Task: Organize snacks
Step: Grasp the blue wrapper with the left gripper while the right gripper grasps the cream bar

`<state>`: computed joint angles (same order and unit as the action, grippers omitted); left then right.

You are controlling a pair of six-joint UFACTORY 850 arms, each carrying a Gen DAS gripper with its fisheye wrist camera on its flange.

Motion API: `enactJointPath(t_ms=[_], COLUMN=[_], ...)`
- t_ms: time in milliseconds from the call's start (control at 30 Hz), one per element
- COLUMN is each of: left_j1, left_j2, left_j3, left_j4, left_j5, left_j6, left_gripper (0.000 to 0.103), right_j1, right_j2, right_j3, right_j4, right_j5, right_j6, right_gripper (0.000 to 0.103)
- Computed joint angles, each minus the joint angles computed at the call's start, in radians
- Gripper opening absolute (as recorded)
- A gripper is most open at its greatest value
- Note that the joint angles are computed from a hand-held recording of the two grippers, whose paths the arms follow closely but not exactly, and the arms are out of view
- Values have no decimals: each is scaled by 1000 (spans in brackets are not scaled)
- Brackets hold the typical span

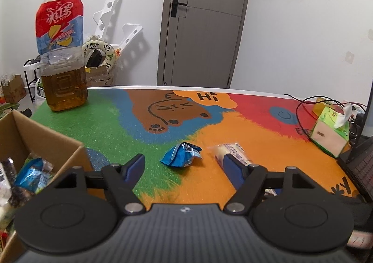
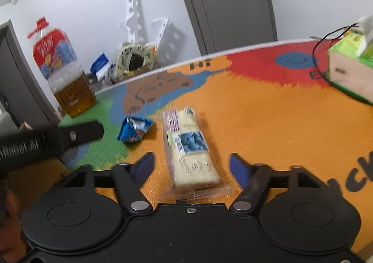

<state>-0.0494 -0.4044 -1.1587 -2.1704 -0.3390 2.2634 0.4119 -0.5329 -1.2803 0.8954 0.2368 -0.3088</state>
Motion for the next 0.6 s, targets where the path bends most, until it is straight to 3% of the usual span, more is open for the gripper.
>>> enactJointPath(t_ms=[133, 300, 600], left_j1=[-11, -20, -46], left_j2=[-26, -53, -107], left_j3=[-24, -48, -111], left_j4=[-12, -43, -220], left_j5=[19, 22, 67], left_j6=[18, 48, 220], left_gripper=[73, 73, 74], right_j1=[2, -14, -25], right_j2=[1, 20, 44], right_j3=[16, 63, 104], right_j4=[-49, -217, -259], right_j5=[46, 85, 136], right_j6=[49, 281, 397], right_gripper=[38, 36, 34])
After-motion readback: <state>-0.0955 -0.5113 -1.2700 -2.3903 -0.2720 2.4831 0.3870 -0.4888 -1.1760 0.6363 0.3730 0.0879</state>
